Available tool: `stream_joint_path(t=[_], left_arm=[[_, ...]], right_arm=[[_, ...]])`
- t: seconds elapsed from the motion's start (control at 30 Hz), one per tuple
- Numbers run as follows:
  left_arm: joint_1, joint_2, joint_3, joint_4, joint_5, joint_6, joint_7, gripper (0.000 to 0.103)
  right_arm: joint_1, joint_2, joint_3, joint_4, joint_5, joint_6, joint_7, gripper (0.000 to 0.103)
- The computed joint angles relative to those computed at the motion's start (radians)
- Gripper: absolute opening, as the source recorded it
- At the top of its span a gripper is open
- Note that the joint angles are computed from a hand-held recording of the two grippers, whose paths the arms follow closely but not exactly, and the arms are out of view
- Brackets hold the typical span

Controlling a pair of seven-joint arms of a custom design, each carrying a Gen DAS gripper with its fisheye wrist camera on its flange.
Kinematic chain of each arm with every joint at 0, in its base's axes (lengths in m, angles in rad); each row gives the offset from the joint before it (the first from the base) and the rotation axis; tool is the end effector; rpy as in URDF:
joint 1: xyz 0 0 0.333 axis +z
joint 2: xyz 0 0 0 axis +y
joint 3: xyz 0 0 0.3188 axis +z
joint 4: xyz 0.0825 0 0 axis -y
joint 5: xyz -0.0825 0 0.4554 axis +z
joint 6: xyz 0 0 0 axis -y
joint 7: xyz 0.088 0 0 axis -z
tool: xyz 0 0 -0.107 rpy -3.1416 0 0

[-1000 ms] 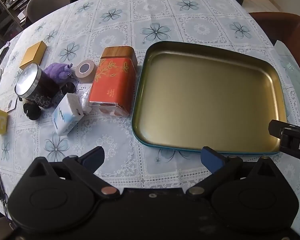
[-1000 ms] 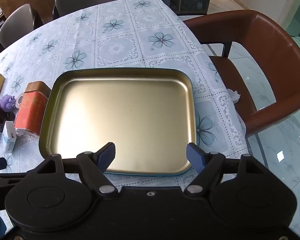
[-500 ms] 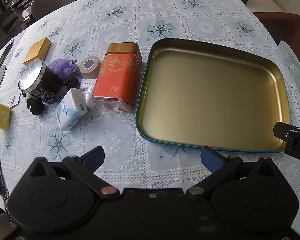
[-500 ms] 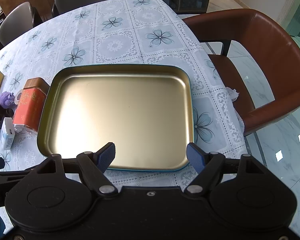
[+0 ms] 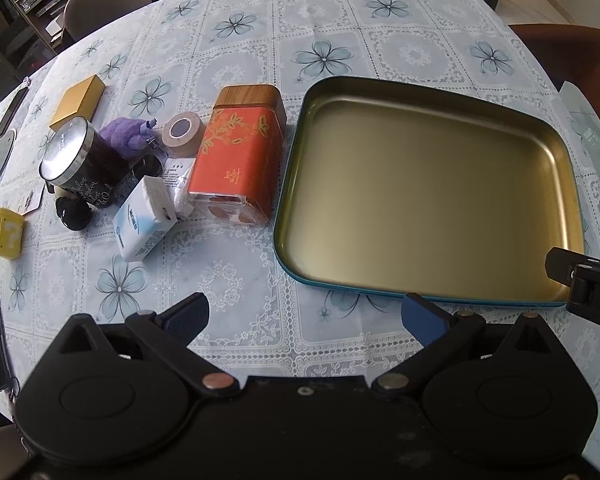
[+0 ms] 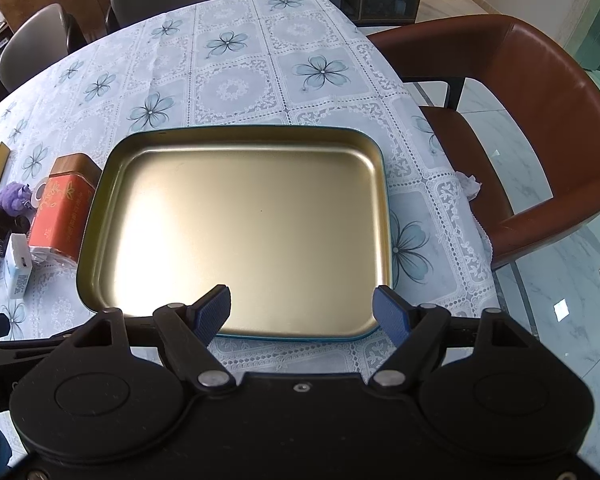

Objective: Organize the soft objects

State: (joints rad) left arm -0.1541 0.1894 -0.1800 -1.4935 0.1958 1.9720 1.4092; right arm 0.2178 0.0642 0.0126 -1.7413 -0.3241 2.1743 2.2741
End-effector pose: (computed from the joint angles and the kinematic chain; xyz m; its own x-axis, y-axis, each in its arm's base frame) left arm 0.6850 -0.2131 0.5869 -0.1941 -0.9745 -0.1126 -0.9266 0.2199 -0.3050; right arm 0.6707 0.1446 0.5540 -0.3362 -0.9416 0.0210 -0.8428 0.2908 -0.4530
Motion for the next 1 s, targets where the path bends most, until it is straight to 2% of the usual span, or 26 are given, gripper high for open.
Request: stream_joint_path(t=[1.0], left_arm=[[0.001,-0.008,0.001,-0.013,0.005,-0.006,-0.032,0.103]], right_arm=[[0.003,-0.002,0.002,-0.001,0.007,-0.005,-0.001,0.074]])
